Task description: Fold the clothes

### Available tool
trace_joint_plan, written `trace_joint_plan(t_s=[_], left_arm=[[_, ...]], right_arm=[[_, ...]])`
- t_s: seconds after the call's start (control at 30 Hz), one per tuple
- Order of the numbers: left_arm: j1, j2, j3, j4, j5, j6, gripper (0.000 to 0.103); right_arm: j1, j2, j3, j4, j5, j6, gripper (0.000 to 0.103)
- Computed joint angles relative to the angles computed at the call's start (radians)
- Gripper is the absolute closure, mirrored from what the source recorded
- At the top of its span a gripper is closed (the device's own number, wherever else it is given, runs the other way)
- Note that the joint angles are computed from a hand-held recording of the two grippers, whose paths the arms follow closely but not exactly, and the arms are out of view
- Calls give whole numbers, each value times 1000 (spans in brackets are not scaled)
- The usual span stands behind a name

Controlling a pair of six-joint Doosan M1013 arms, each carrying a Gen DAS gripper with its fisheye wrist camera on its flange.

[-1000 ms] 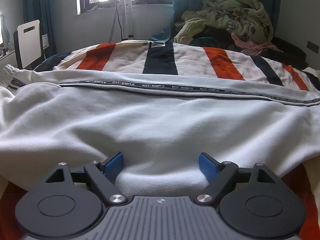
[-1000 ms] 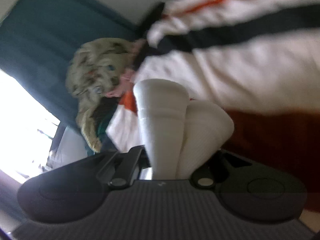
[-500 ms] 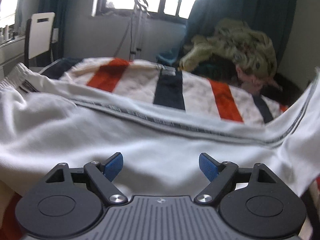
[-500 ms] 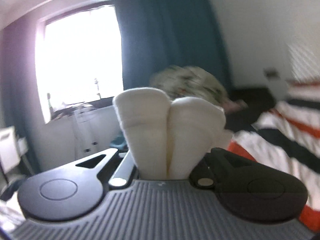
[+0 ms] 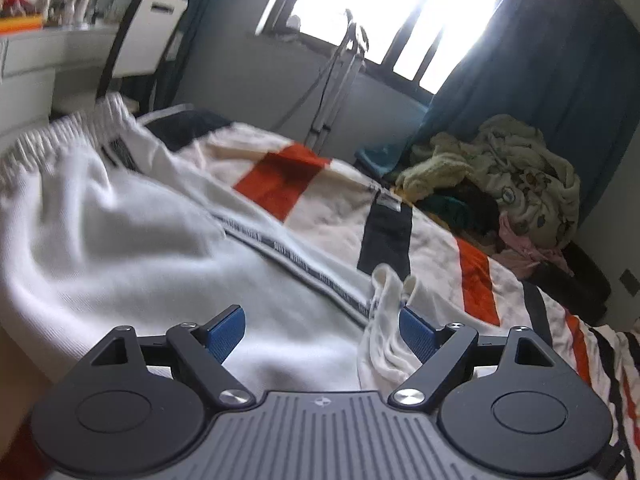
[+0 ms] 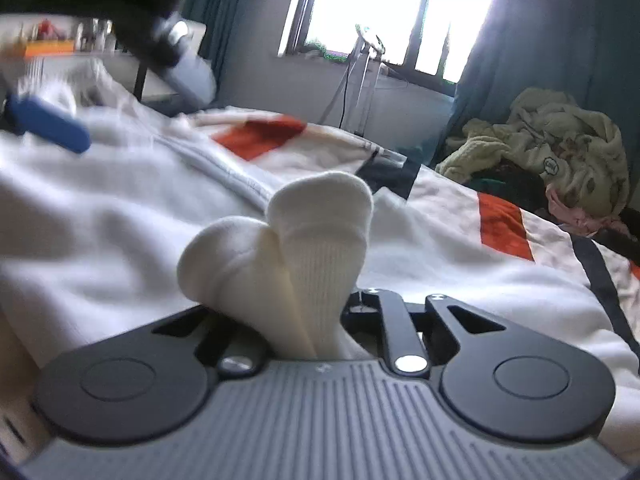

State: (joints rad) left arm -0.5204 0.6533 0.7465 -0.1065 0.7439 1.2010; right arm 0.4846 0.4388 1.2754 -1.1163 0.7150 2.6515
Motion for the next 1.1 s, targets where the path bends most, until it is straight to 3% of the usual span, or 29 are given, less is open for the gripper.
trace_joint_plan(t_s=[0.07, 0.13, 0.2, 0.3, 0.37, 0.47, 0.57, 0.73, 0.83, 0.97, 1.1], left_arm=[[7, 12, -14, -66, 15, 34, 17], [13, 19, -19, -134, 22, 71, 17], [20, 24, -21, -208, 36, 113, 17], [26, 30, -23, -306, 63, 182, 17], [23, 31, -23, -325, 74, 206, 17], [17, 34, -23, -350, 90, 232, 17], [10, 44, -29, -361, 109, 250, 17], [-9, 62, -43, -301, 113, 232, 22], [-21, 71, -51, -254, 118, 248, 30], [-37, 63, -35, -171, 104, 253, 64], [-45, 41, -2, -152, 68, 282, 84]], right_arm=[[-7, -8, -13, 52, -14, -8, 84], [-30, -15, -44, 261, -45, -138, 68], [-54, -32, -53, 481, -79, -299, 38], [-67, -82, -26, 684, -90, -477, 27], [-61, -117, 5, 762, -92, -547, 27], [-56, -178, 62, 740, -86, -499, 27], [-64, -220, 101, 685, -80, -358, 27], [-54, -249, 147, 326, 30, 17, 27], [-67, -245, 159, 233, 92, 158, 26], [-113, -234, 160, 356, 106, 174, 27], [-126, -226, 170, 385, 99, 187, 26]])
